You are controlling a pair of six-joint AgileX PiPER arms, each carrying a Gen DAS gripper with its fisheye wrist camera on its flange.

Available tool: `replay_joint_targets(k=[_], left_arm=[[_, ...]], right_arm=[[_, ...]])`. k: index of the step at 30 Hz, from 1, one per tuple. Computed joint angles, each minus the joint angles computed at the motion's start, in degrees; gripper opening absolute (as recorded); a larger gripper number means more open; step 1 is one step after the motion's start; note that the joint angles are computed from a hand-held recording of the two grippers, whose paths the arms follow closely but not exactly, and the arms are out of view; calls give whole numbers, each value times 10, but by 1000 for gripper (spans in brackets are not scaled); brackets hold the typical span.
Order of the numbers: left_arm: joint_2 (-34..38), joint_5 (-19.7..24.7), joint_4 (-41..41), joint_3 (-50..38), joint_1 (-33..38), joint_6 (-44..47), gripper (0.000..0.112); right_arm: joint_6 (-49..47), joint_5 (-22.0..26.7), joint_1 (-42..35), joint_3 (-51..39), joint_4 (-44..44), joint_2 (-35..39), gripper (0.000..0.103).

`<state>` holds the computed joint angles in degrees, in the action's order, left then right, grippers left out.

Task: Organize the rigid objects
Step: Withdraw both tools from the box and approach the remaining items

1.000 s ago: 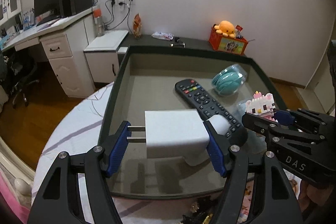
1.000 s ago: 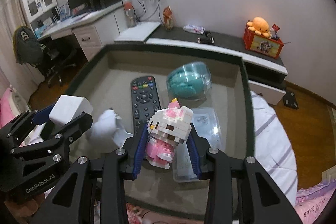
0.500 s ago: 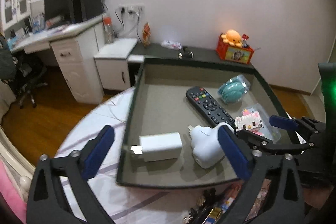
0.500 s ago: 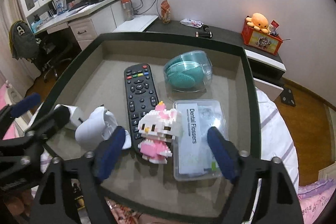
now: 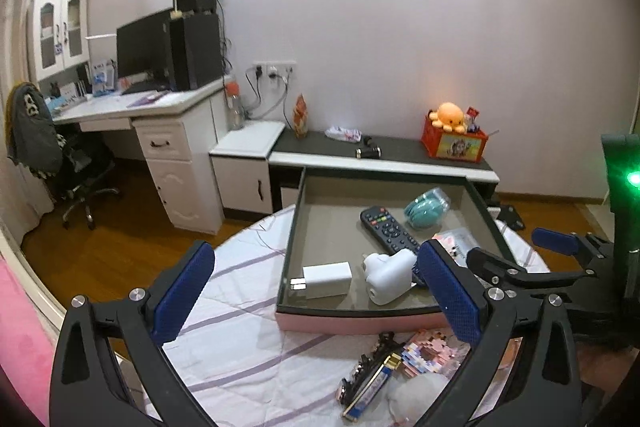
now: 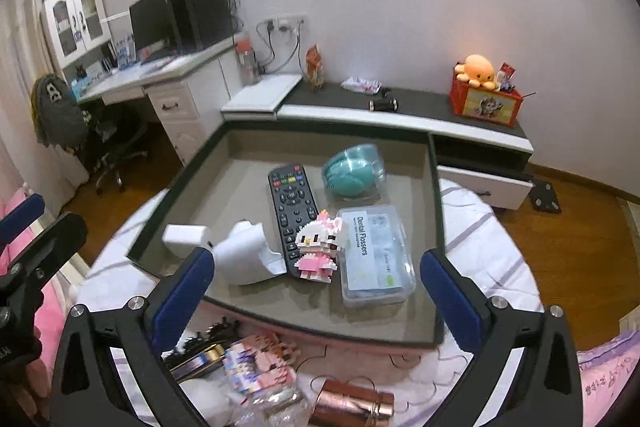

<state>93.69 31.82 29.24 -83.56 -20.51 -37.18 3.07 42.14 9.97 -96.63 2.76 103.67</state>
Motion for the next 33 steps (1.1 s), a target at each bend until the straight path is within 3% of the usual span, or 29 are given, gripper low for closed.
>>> replay_joint_targets(k=[8,15,20,33], left_arm=[[-107,20,86,74,-46,-81,103],[-189,55,143,152,-89,-154,103],[-227,89,178,203,-123,-199,103],[-257,118,161,252,-153,-213,103]], right_arm=[[14,-43,9,119,-20,-150,103],[-22,-76,-6,237,32,-286,103],[25,-89,3,312,-10,-360,103],[37,-83,5,394,-4,-403,103]])
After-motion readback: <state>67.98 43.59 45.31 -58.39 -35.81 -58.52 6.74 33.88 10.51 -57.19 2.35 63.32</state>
